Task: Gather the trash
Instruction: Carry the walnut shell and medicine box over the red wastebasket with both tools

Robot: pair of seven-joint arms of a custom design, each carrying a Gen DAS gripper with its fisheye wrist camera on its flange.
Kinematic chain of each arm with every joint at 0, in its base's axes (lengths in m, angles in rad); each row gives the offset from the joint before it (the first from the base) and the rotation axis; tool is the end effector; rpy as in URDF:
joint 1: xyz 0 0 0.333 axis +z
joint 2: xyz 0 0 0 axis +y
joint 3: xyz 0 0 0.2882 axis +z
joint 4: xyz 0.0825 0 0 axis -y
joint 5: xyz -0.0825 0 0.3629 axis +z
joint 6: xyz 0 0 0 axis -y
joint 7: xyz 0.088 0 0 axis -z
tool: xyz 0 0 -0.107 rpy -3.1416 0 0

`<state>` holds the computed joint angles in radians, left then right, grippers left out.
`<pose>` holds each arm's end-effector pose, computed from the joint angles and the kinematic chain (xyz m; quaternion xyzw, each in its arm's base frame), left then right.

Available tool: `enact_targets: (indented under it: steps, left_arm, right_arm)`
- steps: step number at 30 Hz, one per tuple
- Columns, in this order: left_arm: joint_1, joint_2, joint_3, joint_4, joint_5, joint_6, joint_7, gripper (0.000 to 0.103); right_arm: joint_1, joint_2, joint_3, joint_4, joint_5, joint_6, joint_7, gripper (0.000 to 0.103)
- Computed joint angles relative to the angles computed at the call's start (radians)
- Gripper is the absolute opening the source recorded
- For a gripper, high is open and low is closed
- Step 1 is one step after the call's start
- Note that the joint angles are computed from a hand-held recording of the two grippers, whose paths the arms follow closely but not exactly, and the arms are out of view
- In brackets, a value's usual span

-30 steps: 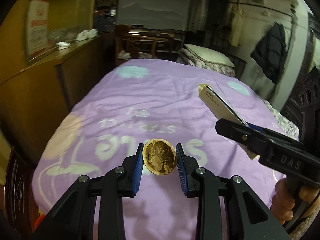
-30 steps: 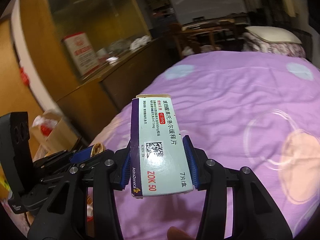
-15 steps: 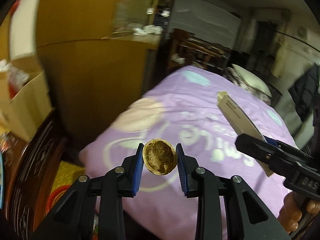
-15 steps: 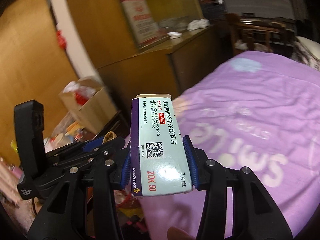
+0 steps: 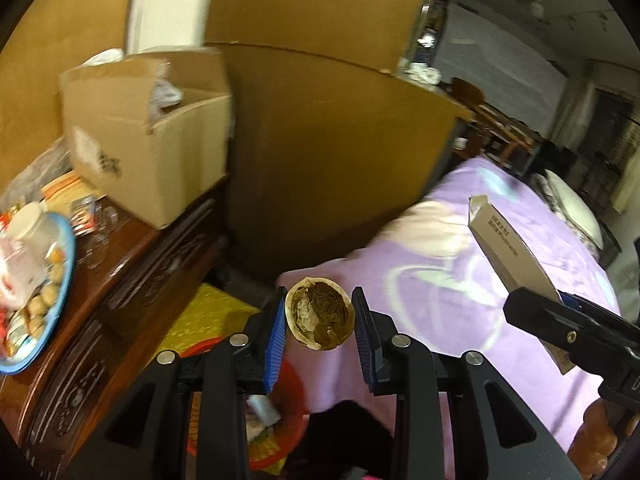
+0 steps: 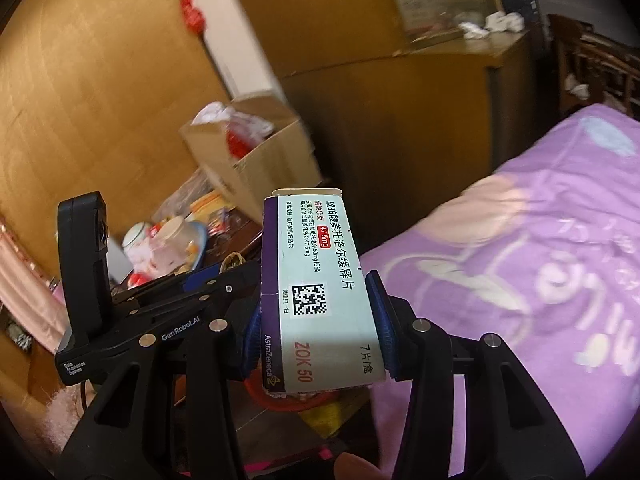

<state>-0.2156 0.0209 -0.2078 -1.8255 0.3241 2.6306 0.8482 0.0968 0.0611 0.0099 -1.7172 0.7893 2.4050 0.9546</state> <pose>0.5421 -0.2516 0.5855 -0.6751 0.6214 -0.3428 0.2015 0.6026 0.0691 0.5885 -0.7216 0.5357 -0.0765 0.4318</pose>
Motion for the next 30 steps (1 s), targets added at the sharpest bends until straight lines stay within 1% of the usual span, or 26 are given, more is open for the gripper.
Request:
enact_targets:
  steps: [4, 9, 13, 18, 21, 25, 30]
  left_arm:
    - [0.019, -0.015, 0.014, -0.027, 0.014, -0.017, -0.026, 0.031]
    - [0.040, -0.014, 0.019, -0.061, -0.003, -0.037, -0.013, 0.032]
    - [0.053, -0.013, 0.027, -0.095, -0.050, -0.035, 0.021, 0.032]
    - [0.067, -0.002, 0.034, -0.127, -0.068, -0.028, 0.042, 0.032]
    - [0.075, 0.007, 0.037, -0.146, -0.109, -0.022, 0.071, 0.032]
    - [0.079, 0.024, 0.039, -0.162, -0.144, -0.012, 0.102, 0.032]
    - [0.078, 0.050, 0.039, -0.174, -0.181, -0.021, 0.133, 0.032]
  right_arm:
    - [0.011, 0.050, 0.018, 0.047, -0.014, -0.043, 0.011, 0.047]
    - [0.023, 0.117, 0.043, 0.095, -0.051, -0.082, 0.047, 0.047]
    - [0.031, 0.162, 0.059, 0.124, -0.093, -0.095, 0.089, 0.047]
    - [0.037, 0.195, 0.072, 0.147, -0.130, -0.100, 0.132, 0.047]
    - [0.040, 0.211, 0.077, 0.164, -0.155, -0.105, 0.151, 0.047]
    - [0.040, 0.232, 0.084, 0.184, -0.174, -0.111, 0.175, 0.047]
    - [0.038, 0.251, 0.088, 0.196, -0.198, -0.128, 0.192, 0.047]
